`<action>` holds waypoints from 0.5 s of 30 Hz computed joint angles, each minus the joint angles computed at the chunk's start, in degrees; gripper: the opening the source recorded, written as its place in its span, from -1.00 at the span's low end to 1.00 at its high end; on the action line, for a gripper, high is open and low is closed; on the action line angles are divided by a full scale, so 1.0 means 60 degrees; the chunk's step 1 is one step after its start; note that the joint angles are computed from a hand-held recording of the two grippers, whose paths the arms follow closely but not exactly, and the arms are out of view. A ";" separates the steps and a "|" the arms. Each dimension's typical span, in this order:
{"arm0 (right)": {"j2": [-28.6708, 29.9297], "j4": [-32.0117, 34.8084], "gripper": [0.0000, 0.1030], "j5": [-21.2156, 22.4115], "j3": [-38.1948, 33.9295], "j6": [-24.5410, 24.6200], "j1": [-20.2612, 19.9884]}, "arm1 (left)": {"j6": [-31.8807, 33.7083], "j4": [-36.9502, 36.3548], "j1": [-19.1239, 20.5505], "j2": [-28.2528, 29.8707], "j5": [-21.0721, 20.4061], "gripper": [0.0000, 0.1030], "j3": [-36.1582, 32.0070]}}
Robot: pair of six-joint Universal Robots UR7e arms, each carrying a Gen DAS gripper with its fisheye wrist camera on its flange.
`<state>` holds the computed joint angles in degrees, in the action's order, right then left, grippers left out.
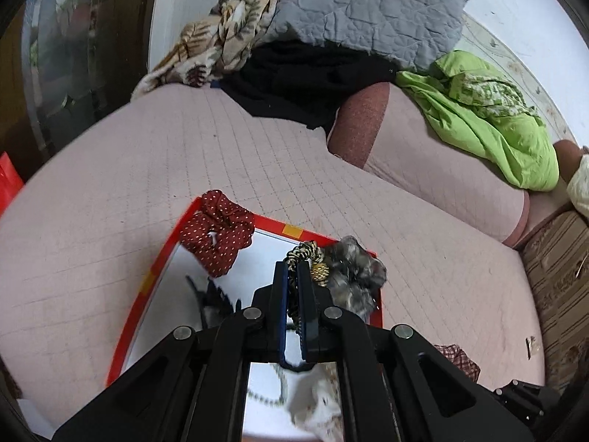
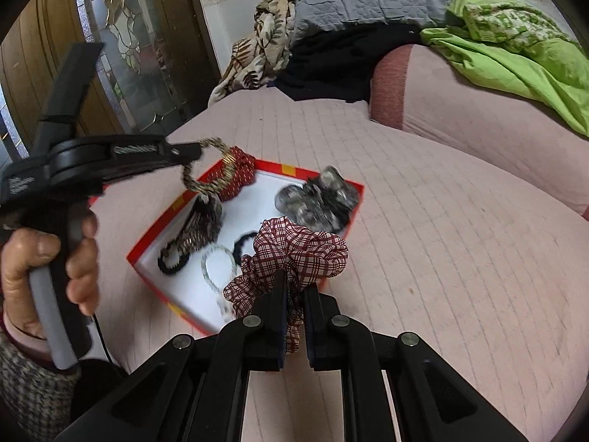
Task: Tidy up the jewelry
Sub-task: 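Carry the hair tie and gingham scrunchie with both grippers to the tray, then lower both items into the tray and open both grippers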
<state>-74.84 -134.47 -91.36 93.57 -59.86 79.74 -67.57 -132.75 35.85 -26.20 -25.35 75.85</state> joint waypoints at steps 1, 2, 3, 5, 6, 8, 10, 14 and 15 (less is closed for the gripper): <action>0.0123 -0.0042 -0.82 0.0003 -0.0054 0.0038 0.0062 | 0.0231 -0.0328 0.0115 0.0017 -0.0098 -0.91 0.0014; 0.0199 -0.0066 -0.82 -0.0002 -0.0089 0.0061 0.0102 | 0.0491 -0.0705 0.0246 0.0038 -0.0252 -0.91 0.0032; 0.0340 -0.0109 -0.82 -0.0016 -0.0147 0.0106 0.0166 | 0.0751 -0.1067 0.0378 0.0069 -0.0433 -0.91 0.0039; 0.0565 -0.0132 -0.82 -0.0020 -0.0262 0.0198 0.0257 | 0.0984 -0.1367 0.0564 0.0152 -0.0626 -0.91 0.0002; 0.0699 -0.0136 -0.82 -0.0019 -0.0332 0.0230 0.0305 | 0.1068 -0.1375 0.0658 0.0208 -0.0667 -0.91 -0.0064; 0.0957 -0.0191 -0.82 -0.0037 -0.0445 0.0263 0.0395 | 0.1134 -0.1340 0.0806 0.0262 -0.0667 -0.91 -0.0128; 0.1260 -0.0267 -0.82 -0.0103 -0.0550 0.0289 0.0499 | 0.1008 -0.1190 0.0945 0.0279 -0.0656 -0.91 -0.0153; 0.1862 -0.0470 -0.82 -0.0382 -0.0739 0.0350 0.0668 | 0.1016 -0.1572 0.1277 0.0163 -0.0955 -0.91 0.0079; 0.1993 -0.0467 -0.82 -0.0444 -0.0805 0.0390 0.0686 | 0.0960 -0.1591 0.1343 0.0137 -0.1017 -0.91 0.0130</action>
